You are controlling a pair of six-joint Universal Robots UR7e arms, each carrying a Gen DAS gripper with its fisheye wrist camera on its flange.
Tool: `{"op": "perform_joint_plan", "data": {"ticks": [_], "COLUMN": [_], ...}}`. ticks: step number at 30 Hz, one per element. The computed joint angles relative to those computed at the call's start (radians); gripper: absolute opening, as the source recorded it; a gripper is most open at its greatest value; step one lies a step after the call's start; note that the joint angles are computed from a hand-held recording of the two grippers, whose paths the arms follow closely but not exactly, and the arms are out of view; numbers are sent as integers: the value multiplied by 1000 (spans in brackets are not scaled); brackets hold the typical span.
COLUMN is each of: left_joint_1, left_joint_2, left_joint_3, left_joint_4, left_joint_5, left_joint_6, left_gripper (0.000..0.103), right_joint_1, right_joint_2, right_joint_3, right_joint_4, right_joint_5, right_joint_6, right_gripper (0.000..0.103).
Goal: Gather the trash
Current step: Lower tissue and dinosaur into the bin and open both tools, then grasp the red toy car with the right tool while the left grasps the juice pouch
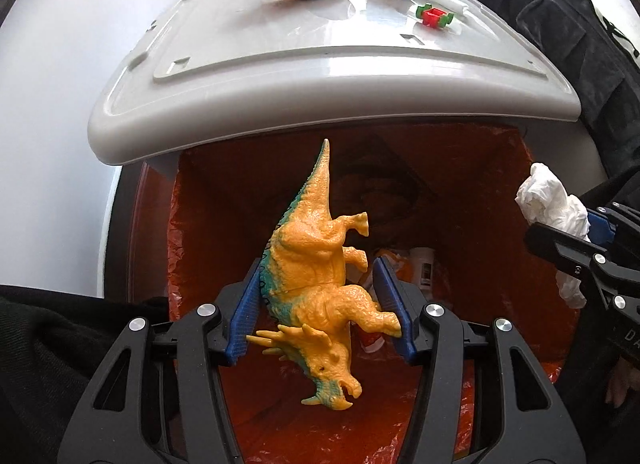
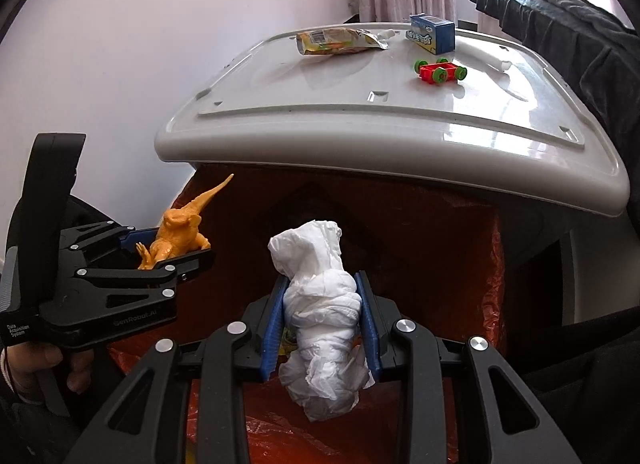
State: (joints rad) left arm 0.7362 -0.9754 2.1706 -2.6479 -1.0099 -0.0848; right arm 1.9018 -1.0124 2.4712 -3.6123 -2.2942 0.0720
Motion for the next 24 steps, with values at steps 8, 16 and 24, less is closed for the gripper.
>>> {"op": "perform_joint_plan", "data": {"ticks": [8, 16, 24], "left_joint_1": [8, 1, 10], "left_joint_2": [-3, -5, -17], "left_joint_3": [-6, -7, -28], "left_joint_4": [13, 26, 59], "left_joint_5": [-12, -15, -44], "left_joint_6": [6, 6, -25], "left_gripper": [56, 75, 75], "right_joint_1": [6, -12, -81], "right_joint_2": [-3, -32, -154], "right_joint_3": [-2, 15, -21], "right_joint_4": [5, -37, 35], "right_joint_5": [-18, -6, 70], "right_joint_6": [8, 48, 70], "right_gripper": [49, 59, 59]}}
